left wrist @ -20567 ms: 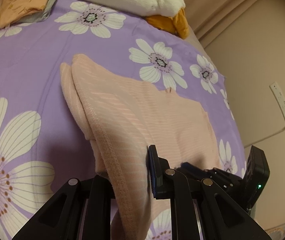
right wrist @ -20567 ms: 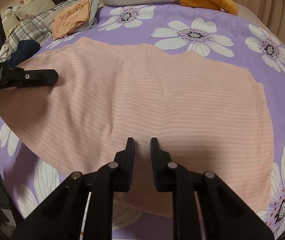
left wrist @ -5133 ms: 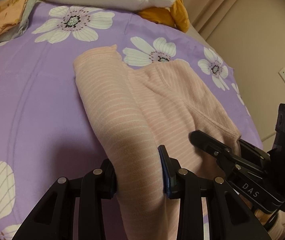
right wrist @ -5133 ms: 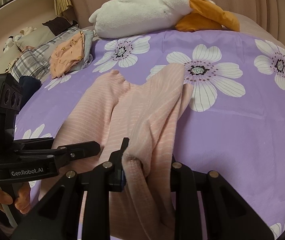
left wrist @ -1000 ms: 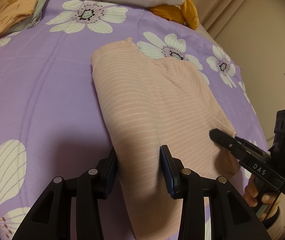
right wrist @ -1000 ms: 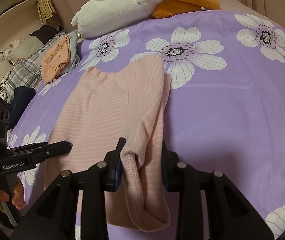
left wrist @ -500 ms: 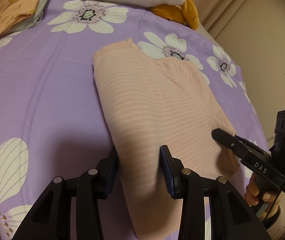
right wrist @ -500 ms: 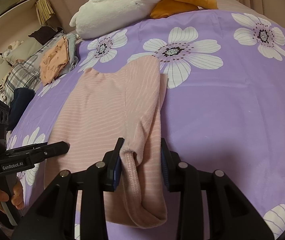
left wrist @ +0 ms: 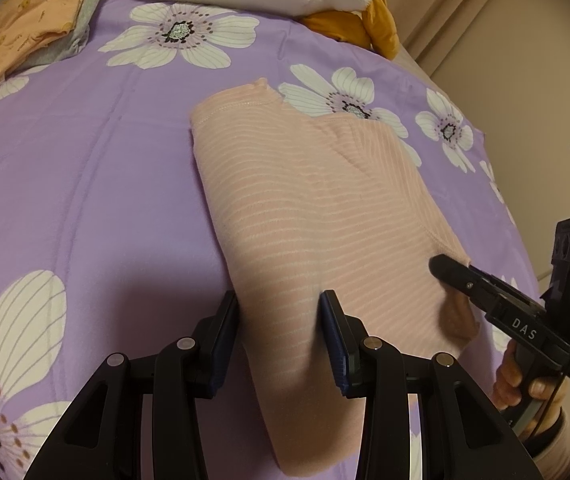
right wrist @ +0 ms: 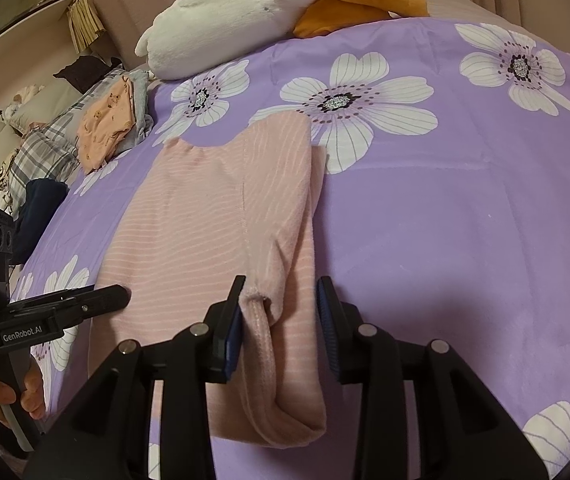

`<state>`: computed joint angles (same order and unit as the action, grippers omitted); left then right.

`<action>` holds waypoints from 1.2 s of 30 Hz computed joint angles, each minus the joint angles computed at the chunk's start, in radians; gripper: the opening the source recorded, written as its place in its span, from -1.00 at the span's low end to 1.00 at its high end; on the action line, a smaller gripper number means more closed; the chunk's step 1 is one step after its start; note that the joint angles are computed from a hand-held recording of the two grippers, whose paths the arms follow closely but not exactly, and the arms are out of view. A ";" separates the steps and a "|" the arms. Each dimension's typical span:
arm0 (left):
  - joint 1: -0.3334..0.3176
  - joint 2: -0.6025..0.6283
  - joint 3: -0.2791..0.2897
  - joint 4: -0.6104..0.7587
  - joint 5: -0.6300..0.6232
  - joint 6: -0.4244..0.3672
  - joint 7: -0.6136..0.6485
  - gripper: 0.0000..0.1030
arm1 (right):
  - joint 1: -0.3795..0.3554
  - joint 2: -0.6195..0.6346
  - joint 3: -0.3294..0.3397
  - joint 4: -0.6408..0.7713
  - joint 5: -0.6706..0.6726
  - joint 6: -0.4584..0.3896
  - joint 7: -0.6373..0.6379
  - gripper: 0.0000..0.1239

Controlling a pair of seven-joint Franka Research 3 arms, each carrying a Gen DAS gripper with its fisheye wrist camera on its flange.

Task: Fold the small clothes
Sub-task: 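Open both tools and release the folded pink shirt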

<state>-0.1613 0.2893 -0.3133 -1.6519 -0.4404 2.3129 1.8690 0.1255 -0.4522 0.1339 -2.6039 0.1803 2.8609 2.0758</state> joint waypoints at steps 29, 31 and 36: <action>0.002 -0.060 0.012 -0.057 -0.001 0.028 -0.010 -0.25 | -0.034 -0.075 0.023 -0.051 -0.015 -0.035 0.067 -0.43; 0.001 -0.084 0.014 -0.082 -0.009 0.048 0.002 -0.25 | -0.046 -0.087 0.032 -0.056 -0.026 -0.045 0.086 -0.43; -0.009 -0.136 0.014 -0.135 -0.058 0.070 0.071 -0.25 | -0.111 -0.137 0.087 -0.066 -0.096 -0.088 0.161 -0.44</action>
